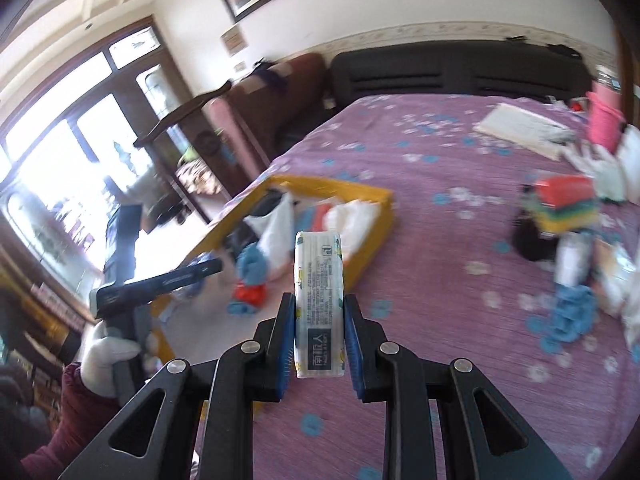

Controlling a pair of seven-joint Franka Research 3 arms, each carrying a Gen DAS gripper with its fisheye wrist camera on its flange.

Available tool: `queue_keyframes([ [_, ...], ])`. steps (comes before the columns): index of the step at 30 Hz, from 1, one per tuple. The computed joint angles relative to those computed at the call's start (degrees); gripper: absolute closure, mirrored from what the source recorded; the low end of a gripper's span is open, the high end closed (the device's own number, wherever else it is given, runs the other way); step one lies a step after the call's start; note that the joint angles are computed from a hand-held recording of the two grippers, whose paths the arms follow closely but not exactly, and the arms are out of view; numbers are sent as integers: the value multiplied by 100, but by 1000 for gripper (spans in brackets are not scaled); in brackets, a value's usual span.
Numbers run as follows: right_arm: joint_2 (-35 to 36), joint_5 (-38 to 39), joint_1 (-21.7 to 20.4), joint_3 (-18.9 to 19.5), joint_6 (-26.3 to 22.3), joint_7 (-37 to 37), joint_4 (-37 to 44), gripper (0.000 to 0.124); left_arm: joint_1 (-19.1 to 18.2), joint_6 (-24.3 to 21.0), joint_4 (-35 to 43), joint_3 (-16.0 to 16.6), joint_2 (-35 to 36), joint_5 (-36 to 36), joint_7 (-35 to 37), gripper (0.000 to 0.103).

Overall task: Organize soft objects
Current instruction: 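Carry the Vinda pack into the tray while the right gripper carries a white tissue packet, then open both grippers to drop the Vinda pack and tissue packet in the tray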

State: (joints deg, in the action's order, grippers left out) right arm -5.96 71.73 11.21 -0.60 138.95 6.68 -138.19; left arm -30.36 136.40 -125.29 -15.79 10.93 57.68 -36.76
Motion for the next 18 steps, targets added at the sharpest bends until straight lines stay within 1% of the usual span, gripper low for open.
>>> queue_keyframes([
  [1,52,-18,50,56,24,24,32,98,-11,61,-84,18,-62,141,-149,41],
  [2,125,-54,117,129,61,70,76,98,-24,72,-127,21,-104,267,-283,37],
  [4,266,-131,234,244,130,181,147,98,-28,175,-246,11,-199,546,-575,36],
  [10,849,-457,470,497,367,647,473,97,-61,118,-467,-151,-451,913,-1080,34],
  [12,1037,-598,469,524,391,924,601,96,-97,-32,-500,-225,-535,966,-1170,32],
  [13,1152,-697,443,521,326,1110,691,95,-113,-115,-507,-262,-562,961,-1182,29],
  [15,1244,-764,343,508,150,1273,793,90,-170,-403,-441,-346,-569,861,-1097,28],
  [18,1164,-641,213,502,122,1122,748,84,-259,-720,-325,-422,-537,769,-1000,28],
])
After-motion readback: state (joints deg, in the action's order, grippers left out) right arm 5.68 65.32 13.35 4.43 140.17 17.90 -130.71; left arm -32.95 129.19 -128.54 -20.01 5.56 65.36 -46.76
